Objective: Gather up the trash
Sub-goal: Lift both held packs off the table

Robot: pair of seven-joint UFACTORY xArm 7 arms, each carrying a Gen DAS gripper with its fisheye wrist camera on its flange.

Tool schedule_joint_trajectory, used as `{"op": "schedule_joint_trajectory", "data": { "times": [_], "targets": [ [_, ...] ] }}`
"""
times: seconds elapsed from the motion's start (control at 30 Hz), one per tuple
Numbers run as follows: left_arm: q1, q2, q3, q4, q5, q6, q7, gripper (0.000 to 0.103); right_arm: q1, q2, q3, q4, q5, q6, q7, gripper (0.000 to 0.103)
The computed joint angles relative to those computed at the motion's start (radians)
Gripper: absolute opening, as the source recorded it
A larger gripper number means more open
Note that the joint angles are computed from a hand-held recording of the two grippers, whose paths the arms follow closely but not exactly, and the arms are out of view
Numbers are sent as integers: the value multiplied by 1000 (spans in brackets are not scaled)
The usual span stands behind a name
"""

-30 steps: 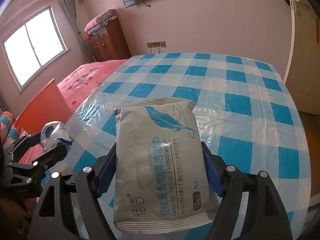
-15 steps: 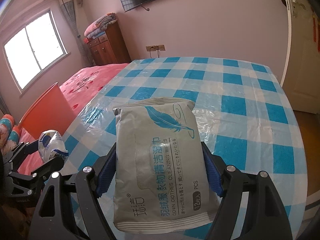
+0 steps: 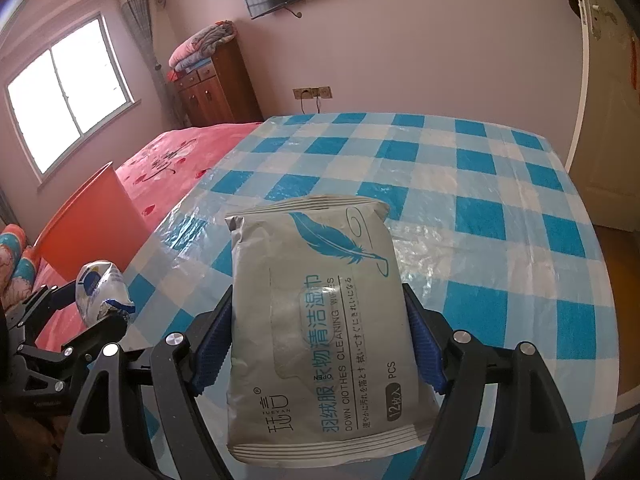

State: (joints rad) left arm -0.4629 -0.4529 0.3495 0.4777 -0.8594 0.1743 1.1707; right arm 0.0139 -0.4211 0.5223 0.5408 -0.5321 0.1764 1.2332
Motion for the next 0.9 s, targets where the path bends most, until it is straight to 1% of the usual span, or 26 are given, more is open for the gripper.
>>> {"op": "schedule_joint_trajectory", "data": {
  "times": [0.1,0.2,0.3,0.43,0.63,0.8,0.9],
  "targets": [
    [-24,6,22,12,-20,-13,31,94,-15,29,9,30,-18,8,2,77],
    [-28,23,36,39,-41,7,52,94,-20,60,1,62,-41,12,7,77],
    [-32,42,43,66,-94,11,100,94,-19,75,-3,83,-69,25,28,77],
    [-5,62,26,98,-159,32,158,94,3,89,-27,111,-101,52,51,77],
    [46,88,-25,132,-237,41,227,94,53,108,-79,141,-124,78,53,77],
    [105,99,-63,164,-281,68,263,94,95,138,-113,185,-121,94,25,77],
    [147,101,-86,183,-300,83,277,94,122,166,-138,214,-111,85,7,77]
  ]
}}
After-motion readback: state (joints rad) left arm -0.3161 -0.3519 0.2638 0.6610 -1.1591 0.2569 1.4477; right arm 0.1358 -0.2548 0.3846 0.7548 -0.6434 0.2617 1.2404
